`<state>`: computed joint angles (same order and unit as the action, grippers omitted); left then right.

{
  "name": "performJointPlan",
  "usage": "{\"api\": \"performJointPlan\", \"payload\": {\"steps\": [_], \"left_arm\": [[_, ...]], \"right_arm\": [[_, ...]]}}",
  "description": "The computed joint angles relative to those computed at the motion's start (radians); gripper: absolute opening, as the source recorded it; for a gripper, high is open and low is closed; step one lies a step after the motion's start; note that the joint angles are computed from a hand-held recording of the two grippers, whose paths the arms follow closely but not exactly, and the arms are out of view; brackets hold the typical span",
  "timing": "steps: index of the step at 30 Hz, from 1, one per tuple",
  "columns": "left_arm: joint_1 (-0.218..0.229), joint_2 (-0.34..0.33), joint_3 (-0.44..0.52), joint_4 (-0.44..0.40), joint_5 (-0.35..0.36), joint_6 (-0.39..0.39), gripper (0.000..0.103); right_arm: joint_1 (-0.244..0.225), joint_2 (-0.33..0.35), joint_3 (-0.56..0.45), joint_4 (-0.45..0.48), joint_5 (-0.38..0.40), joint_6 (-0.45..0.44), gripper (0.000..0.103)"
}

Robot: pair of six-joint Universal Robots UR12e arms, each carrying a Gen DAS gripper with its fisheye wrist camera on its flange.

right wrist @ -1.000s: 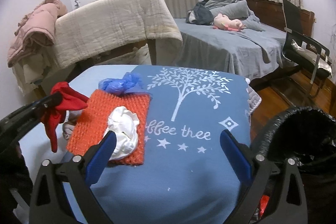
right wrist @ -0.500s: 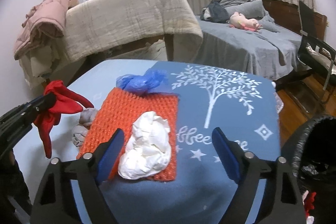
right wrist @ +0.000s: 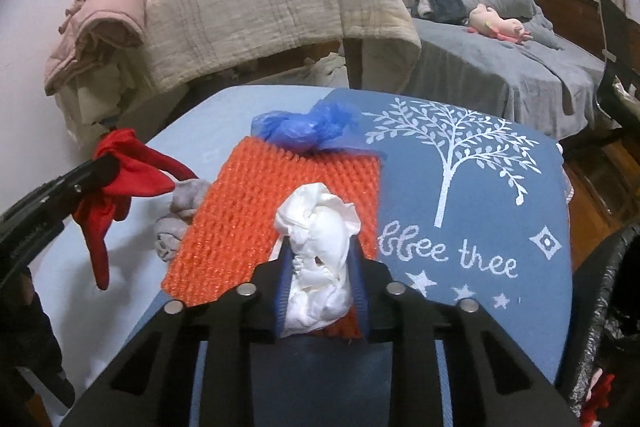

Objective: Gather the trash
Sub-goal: 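Grasp the white tissue with the right gripper while the left gripper holds the red cloth, then carry the red cloth and white tissue over the black bin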

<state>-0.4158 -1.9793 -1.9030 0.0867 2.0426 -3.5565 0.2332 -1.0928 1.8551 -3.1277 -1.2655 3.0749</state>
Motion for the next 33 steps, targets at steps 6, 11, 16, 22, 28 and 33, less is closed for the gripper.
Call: {"api": "performJointPlan", "payload": {"steps": [6,11,16,22,28,33], "left_arm": [[-0.011,0.001,0.009,0.009,0.005,0.010,0.013],[-0.021,0.003,0.019,0.021,0.007,0.026,0.013],[-0.033,0.003,0.031,0.035,0.005,0.042,0.013],[-0.049,-0.002,0.050,0.049,-0.011,0.072,0.013],[-0.066,-0.009,0.072,0.056,-0.030,0.091,0.013],[-0.082,-0.020,0.097,0.062,-0.053,0.114,0.013]], "right_arm": [[-0.011,-0.021,0.017,-0.022,0.014,0.014,0.025],[-0.022,-0.043,0.031,-0.047,0.017,0.030,0.025],[-0.035,-0.065,0.045,-0.070,0.015,0.041,0.025],[-0.051,-0.094,0.068,-0.108,0.011,0.056,0.025],[-0.071,-0.126,0.095,-0.140,0.008,0.069,0.025],[-0.093,-0.154,0.120,-0.166,0.004,0.078,0.025]]}}
